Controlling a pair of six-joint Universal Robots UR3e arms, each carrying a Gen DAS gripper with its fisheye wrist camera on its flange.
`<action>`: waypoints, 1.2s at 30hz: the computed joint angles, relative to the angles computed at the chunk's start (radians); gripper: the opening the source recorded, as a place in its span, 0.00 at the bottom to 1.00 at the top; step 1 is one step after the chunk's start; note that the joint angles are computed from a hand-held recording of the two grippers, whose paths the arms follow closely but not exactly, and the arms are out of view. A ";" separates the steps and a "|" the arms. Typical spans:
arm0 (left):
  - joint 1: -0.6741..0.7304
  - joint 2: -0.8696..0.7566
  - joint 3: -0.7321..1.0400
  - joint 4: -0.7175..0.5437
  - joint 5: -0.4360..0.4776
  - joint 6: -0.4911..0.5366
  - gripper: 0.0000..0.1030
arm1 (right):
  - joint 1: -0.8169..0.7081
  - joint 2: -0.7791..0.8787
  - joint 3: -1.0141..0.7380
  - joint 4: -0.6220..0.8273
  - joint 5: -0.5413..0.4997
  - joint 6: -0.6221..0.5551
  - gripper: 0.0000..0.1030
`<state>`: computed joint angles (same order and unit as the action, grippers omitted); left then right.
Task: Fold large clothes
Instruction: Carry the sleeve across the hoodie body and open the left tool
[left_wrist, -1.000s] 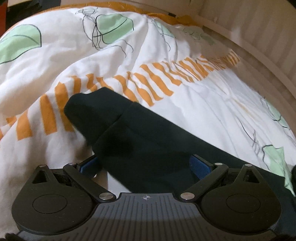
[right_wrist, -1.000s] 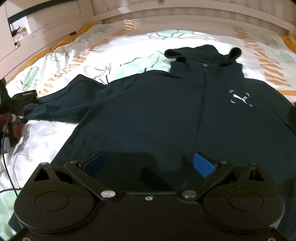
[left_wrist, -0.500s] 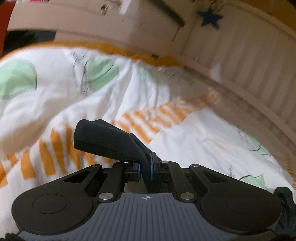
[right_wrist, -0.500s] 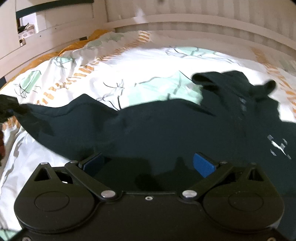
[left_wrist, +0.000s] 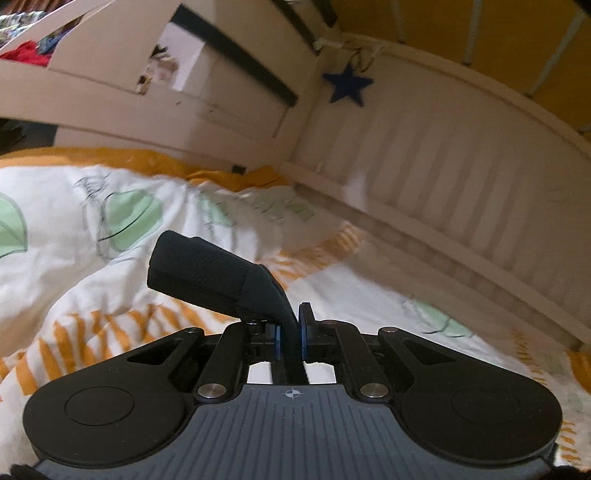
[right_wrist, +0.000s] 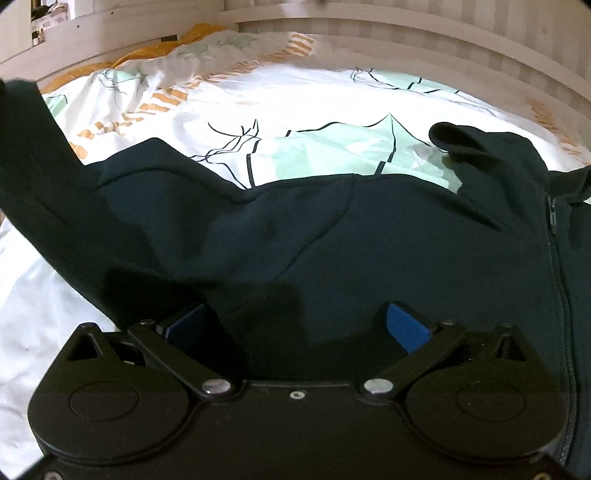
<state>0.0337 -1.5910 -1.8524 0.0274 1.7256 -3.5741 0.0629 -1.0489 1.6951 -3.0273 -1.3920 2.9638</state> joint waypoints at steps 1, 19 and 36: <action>-0.012 0.000 0.020 -0.013 -0.006 0.005 0.08 | -0.014 -0.008 -0.005 0.021 0.026 -0.003 0.99; -0.466 -0.484 0.805 -0.337 -0.029 0.182 0.08 | -0.779 -0.783 0.614 0.365 0.465 -0.358 0.99; -0.577 -0.718 0.868 -0.607 -0.235 0.269 0.68 | -1.114 -0.946 0.660 0.690 0.558 -0.551 0.99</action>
